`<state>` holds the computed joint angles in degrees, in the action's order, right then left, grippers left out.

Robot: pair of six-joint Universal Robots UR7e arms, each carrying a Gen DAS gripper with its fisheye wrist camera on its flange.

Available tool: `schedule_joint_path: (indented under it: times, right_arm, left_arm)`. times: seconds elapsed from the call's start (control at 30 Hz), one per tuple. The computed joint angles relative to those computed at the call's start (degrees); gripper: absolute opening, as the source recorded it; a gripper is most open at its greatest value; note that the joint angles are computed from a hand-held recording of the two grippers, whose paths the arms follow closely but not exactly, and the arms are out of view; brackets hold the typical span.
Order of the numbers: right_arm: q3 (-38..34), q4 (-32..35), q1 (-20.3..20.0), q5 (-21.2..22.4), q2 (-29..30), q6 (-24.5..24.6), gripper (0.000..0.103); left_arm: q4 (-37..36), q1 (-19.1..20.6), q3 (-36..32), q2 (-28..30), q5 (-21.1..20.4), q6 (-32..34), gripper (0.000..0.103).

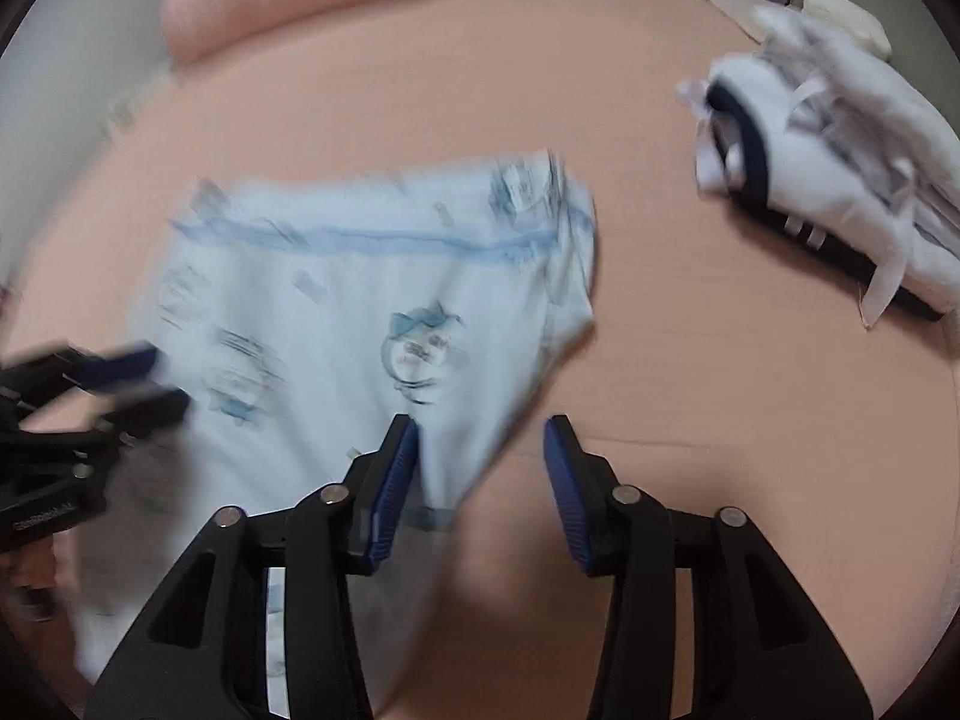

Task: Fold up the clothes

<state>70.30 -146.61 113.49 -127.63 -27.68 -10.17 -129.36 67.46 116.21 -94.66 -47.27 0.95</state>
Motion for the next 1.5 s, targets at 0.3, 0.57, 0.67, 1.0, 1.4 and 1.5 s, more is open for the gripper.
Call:
schedule_joint_path:
  times: [0.3,0.57,0.67,1.0,1.4,1.5]
  right_arm:
    - [-1.42,-2.65,-0.17,-4.16,-1.26,5.3,0.043]
    - [-12.17,5.56,1.38,-0.81,6.72,0.65,0.038]
    - [-13.47,4.8,1.63,-5.81,8.21,-0.86,0.041]
    - [-23.04,9.5,3.02,-0.42,13.49,0.12,0.041]
    - [-18.51,1.98,2.38,1.94,10.87,6.12,0.027]
    - [-5.55,-2.33,4.81,5.15,4.28,6.48,0.034]
  left_arm:
    - [-1.75,1.4,-3.62,-1.04,2.51,-1.45,0.052]
    - [-3.99,4.33,-7.75,7.28,0.98,1.07,0.05]
    - [-3.04,4.1,-8.44,6.84,7.32,-1.05,0.05]
    - [-7.76,3.62,-11.45,12.14,2.22,3.57,0.047]
    - [-1.29,7.11,-17.19,8.72,-6.35,-6.18,0.049]
    - [1.94,2.54,-9.26,1.22,-6.51,-5.42,0.05]
